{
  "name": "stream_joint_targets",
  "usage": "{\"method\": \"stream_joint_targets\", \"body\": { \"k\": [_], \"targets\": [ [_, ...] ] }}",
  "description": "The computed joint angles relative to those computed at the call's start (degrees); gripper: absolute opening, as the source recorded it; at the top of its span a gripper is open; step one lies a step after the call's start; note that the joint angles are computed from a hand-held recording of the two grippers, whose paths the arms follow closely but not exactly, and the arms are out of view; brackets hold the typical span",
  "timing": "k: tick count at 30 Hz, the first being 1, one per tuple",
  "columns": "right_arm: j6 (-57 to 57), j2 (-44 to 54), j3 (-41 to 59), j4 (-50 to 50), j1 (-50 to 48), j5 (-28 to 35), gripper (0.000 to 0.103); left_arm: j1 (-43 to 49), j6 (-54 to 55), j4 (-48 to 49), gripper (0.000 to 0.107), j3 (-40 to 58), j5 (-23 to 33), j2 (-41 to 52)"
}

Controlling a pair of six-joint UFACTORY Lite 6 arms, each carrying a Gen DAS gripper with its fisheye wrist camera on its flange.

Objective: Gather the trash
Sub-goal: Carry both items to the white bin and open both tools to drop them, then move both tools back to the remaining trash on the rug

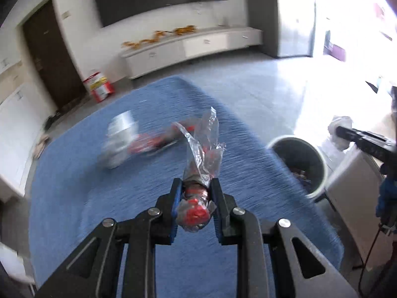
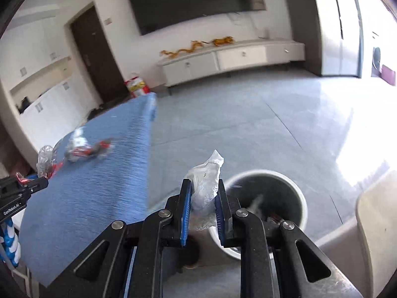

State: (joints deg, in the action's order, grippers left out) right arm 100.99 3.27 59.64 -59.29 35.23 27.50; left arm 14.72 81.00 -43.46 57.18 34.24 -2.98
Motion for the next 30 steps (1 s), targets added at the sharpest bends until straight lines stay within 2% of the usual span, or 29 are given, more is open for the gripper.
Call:
{"method": "stream_joint_targets", "body": {
  "k": [5, 11, 14, 16, 18, 19, 20, 21, 25, 30],
  "targets": [
    [3.14, -1.26, -6.05, -3.21, -6.10, -5.36, 0.019, -15.42, -9.45, 5.14, 0.022, -0.84, -7.40, 2.62],
    [11.80, 2.68, -8.48, -12.42, -11.91, -11.37, 0.020, -29.24, -24.36, 12.95, 0.022, 6.71, -10.94, 14.69],
    [21.55, 6.65, -8.02, -21.37, -13.49, -12.66, 0.022, -31.70, -28.22, 12.01, 0.022, 14.87, -7.89, 23.47],
    [22.48, 9.59, -6.38, -21.88, -13.89, -12.13, 0.022, -32.63, -30.54, 9.76, 0.025, 23.69, -3.46, 31.10],
    [22.25, 11.93, -4.88, -21.53, -13.98, -11.52, 0.031, -32.85, -31.32, 8.32, 0.034, 29.45, 0.08, 35.65],
    [20.23, 13.07, -3.78, -19.58, -13.92, -10.71, 0.038, -33.09, -32.10, 8.00, 0.042, 32.15, 1.51, 37.71],
    [18.56, 13.73, -3.05, -18.05, -13.75, -9.90, 0.043, -33.06, -32.04, 7.03, 0.046, 34.12, 2.71, 39.14],
    [17.39, 14.08, -2.60, -16.93, -13.56, -9.27, 0.044, -33.04, -32.03, 6.24, 0.046, 35.53, 3.69, 40.06],
    [16.10, 13.34, -3.28, -14.76, -13.34, -7.51, 0.046, -31.11, -30.27, 3.53, 0.047, 35.89, 6.09, 39.66],
    [8.79, 11.26, -0.36, -6.67, -9.87, -2.46, 0.047, -26.08, -24.99, 0.11, 0.047, 28.44, 5.23, 31.62]
  ]
}}
